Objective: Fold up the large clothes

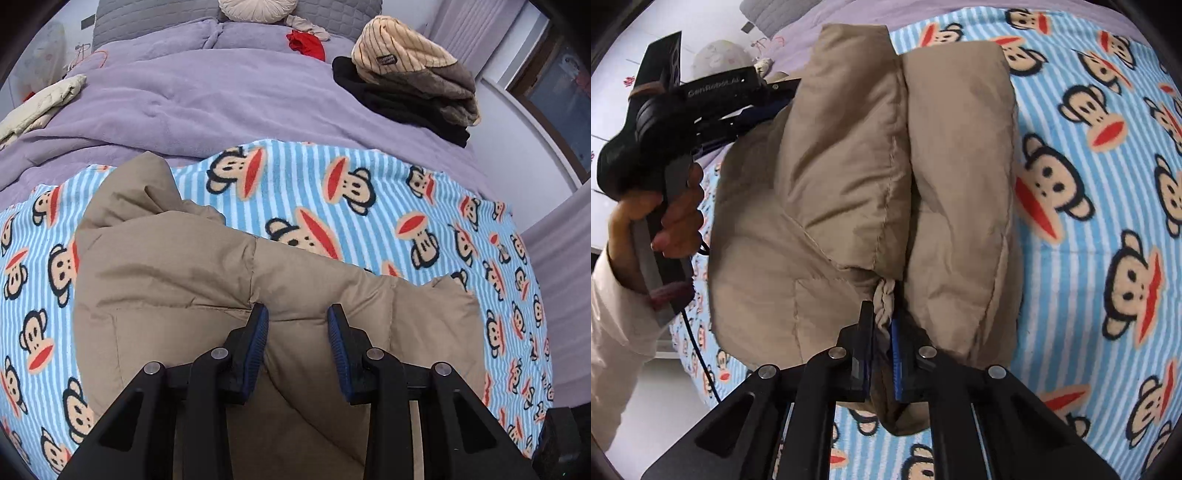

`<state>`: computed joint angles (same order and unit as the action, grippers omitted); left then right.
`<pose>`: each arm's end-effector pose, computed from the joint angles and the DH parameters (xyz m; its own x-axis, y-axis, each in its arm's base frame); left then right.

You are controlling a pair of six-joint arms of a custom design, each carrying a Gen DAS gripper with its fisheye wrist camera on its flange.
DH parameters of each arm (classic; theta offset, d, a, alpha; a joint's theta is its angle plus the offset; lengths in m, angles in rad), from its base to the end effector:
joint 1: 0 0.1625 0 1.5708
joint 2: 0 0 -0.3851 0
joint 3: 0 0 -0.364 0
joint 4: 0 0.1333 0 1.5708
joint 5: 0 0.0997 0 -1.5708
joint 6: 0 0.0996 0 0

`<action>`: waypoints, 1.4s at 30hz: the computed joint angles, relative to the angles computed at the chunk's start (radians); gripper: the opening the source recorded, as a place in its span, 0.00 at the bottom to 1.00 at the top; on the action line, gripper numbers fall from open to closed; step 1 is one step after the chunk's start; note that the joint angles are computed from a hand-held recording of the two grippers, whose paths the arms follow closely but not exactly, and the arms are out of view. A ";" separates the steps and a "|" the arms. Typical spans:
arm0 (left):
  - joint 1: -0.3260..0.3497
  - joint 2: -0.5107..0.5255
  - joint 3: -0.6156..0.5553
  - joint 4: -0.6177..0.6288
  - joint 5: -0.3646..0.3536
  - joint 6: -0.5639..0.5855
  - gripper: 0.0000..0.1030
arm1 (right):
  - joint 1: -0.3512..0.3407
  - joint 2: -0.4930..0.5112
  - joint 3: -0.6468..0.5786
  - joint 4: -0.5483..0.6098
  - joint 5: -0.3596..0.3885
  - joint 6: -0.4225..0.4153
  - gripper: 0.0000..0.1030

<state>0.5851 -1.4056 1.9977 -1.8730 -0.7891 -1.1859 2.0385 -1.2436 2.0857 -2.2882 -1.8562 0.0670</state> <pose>-0.2550 -0.4130 0.2430 -0.8246 -0.2266 -0.5184 0.0923 0.8502 -0.5184 0.2983 -0.3571 0.1484 -0.8688 -0.4035 0.2871 -0.3900 0.9147 0.1054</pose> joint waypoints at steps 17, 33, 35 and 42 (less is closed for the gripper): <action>-0.259 -0.138 0.011 0.486 0.002 -0.310 0.44 | -0.239 -0.239 0.202 -0.076 0.084 -0.066 0.04; -0.505 -0.324 0.219 0.665 -0.271 -0.736 0.59 | -0.177 -0.454 0.300 0.035 -0.056 -0.026 0.05; -0.502 -0.332 0.216 0.670 -0.277 -0.743 0.59 | -0.137 -0.472 0.281 0.055 -0.064 -0.030 0.09; -0.505 -0.332 0.196 0.687 -0.296 -0.765 0.59 | -0.108 -0.538 0.242 0.177 -0.094 -0.014 0.09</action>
